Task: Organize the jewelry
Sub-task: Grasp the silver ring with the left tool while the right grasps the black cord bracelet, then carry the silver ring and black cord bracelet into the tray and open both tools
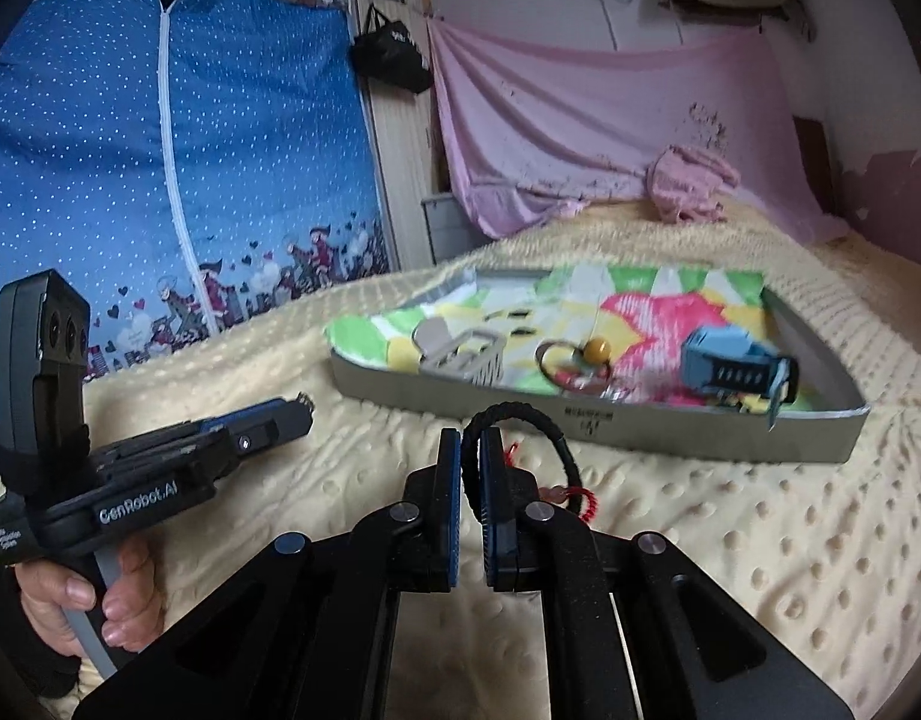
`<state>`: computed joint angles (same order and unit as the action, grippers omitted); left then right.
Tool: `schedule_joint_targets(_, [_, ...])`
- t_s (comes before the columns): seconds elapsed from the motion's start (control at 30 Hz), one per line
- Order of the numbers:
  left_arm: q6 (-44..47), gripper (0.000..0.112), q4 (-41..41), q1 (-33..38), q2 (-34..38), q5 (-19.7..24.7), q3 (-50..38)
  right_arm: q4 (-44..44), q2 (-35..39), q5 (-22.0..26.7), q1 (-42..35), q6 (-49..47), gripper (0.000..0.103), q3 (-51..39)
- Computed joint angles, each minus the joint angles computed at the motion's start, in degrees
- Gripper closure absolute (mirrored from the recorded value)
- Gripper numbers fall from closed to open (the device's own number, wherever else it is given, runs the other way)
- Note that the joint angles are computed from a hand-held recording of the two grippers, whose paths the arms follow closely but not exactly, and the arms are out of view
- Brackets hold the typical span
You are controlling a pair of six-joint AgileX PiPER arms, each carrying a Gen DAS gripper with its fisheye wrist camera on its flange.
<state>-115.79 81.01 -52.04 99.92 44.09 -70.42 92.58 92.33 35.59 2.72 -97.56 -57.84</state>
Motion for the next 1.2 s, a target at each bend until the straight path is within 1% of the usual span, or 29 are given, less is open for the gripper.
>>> schedule_joint_targets(0.07, [0.9, 0.094, 0.0, 0.0, 0.2, -0.2, -0.8, 2.2, -1.0, 0.0, -0.4, -1.9, 0.097, 0.5])
schedule_joint_targets(0.17, [2.5, 0.094, -0.5, 0.5, 0.4, -1.0, -2.6, 3.9, -1.7, 1.0, -1.5, -2.2, 0.097, 0.2])
schedule_joint_targets(0.23, [3.5, 0.094, -0.5, 1.4, 0.7, -2.7, -4.5, 4.2, -1.8, 1.6, -2.1, -2.0, 0.097, -0.4])
schedule_joint_targets(0.33, [7.0, 0.094, -2.6, 3.2, 2.6, -5.0, -9.3, 2.9, -1.3, 0.2, -2.4, -1.2, 0.097, -3.8])
schedule_joint_targets(0.4, [12.8, 0.094, -6.1, 4.6, 5.5, -6.1, -14.8, 1.2, -0.4, -0.8, -2.7, 0.4, 0.097, -6.7])
schedule_joint_targets(0.43, [17.5, 0.094, -8.9, 5.5, 7.8, -6.4, -18.8, -0.8, 1.0, -0.7, -3.4, 2.6, 0.097, -9.5])
schedule_joint_targets(0.5, [24.2, 0.094, -13.8, 6.9, 10.8, -7.3, -24.2, -4.2, 3.1, -1.2, -3.8, 5.6, 0.097, -13.3])
schedule_joint_targets(0.53, [29.1, 0.093, -18.0, 8.1, 13.2, -7.9, -28.2, -7.2, 4.9, -1.9, -4.0, 8.3, 0.097, -16.1])
schedule_joint_targets(0.57, [31.8, 0.093, -20.4, 8.7, 14.5, -8.2, -30.4, -10.0, 6.4, -2.0, -4.2, 11.2, 0.097, -18.5])
schedule_joint_targets(0.6, [36.0, 0.093, -24.4, 9.6, 16.3, -8.2, -33.6, -12.8, 7.8, -2.6, -4.2, 14.0, 0.097, -20.6])
schedule_joint_targets(0.67, [45.4, 0.094, -34.0, 11.3, 20.5, -6.7, -41.0, -16.7, 10.4, -2.9, -4.6, 18.8, 0.097, -24.1])
schedule_joint_targets(0.73, [51.7, 0.094, -40.1, 12.3, 24.3, -3.4, -47.8, -19.0, 12.6, -2.7, -5.0, 22.5, 0.097, -26.8])
schedule_joint_targets(0.83, [57.5, 0.093, -45.6, 13.0, 28.2, 0.6, -55.1, -21.1, 15.9, -2.2, -5.7, 26.2, 0.097, -30.5])
schedule_joint_targets(0.87, [59.8, 0.093, -47.4, 13.0, 30.0, 2.7, -58.7, -22.2, 17.0, -1.6, -5.9, 27.8, 0.097, -31.8])
schedule_joint_targets(0.97, [65.3, 0.093, -51.0, 13.0, 34.7, 8.2, -68.2, -25.5, 19.9, -0.5, -5.8, 32.1, 0.097, -35.0])
schedule_joint_targets(1.0, [66.3, 0.093, -51.7, 13.0, 35.6, 9.1, -69.9, -26.3, 20.7, -0.1, -5.8, 33.2, 0.097, -35.7])
schedule_joint_targets(1.07, [67.8, 0.093, -52.8, 12.9, 38.4, 12.8, -75.4, -29.0, 22.4, 0.9, -5.7, 36.4, 0.097, -37.6])
schedule_joint_targets(1.1, [67.8, 0.093, -53.3, 13.0, 38.6, 13.0, -75.6, -29.7, 22.9, 1.0, -5.6, 37.2, 0.097, -38.0])
schedule_joint_targets(1.17, [65.3, 0.093, -53.6, 13.3, 36.4, 9.9, -70.6, -29.5, 23.4, 1.0, -5.7, 37.2, 0.097, -38.0])
schedule_joint_targets(1.2, [64.8, 0.093, -53.8, 13.5, 35.8, 9.0, -69.4, -29.1, 23.2, 1.1, -5.7, 36.8, 0.097, -37.5])
